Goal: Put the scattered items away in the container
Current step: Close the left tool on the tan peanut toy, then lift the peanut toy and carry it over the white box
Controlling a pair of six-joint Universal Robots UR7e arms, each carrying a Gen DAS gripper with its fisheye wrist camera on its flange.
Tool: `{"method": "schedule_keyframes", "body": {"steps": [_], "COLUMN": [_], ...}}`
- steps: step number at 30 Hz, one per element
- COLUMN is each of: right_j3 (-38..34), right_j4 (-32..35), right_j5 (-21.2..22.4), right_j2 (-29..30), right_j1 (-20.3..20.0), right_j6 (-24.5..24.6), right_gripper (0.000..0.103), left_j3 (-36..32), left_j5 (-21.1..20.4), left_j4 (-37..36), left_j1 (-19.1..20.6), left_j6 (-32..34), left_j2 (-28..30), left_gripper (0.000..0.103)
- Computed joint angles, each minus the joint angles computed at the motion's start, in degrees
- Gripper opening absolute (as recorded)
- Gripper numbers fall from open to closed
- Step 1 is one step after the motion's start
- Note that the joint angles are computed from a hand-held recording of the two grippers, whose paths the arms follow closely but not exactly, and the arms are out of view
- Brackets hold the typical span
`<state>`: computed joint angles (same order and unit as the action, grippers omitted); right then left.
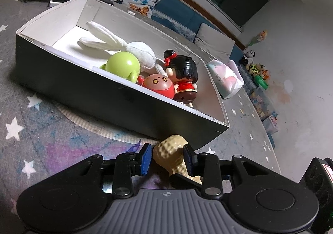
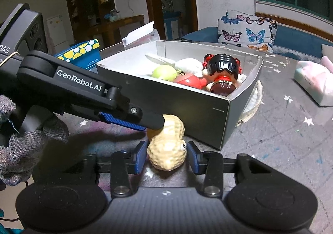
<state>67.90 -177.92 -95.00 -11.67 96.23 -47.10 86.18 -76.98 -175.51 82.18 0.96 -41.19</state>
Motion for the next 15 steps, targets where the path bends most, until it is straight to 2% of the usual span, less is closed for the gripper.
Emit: {"method": "schedule_keyframes", "body": {"steps": [3, 15], "right_j3": [0.2, 2.6], "right_j4": [-0.3, -1.0], "right_j5": [0.1, 0.9], "right_j2": [-0.1, -2.1], "right_j1": [-0.1, 1.1], "right_j6": [0.4, -2.1], "right_gripper": [0.042, 0.041], "left_j3": [0.1, 4.4], "left_j5": [-1.2, -3.3], "left_j4": [0.0, -3.4], "left_j1": [0.3, -0.3], "left_j6": [0.7, 1.6], "left_j2": [-0.1, -3.5], "left_gripper": [0.032, 0.030]}}
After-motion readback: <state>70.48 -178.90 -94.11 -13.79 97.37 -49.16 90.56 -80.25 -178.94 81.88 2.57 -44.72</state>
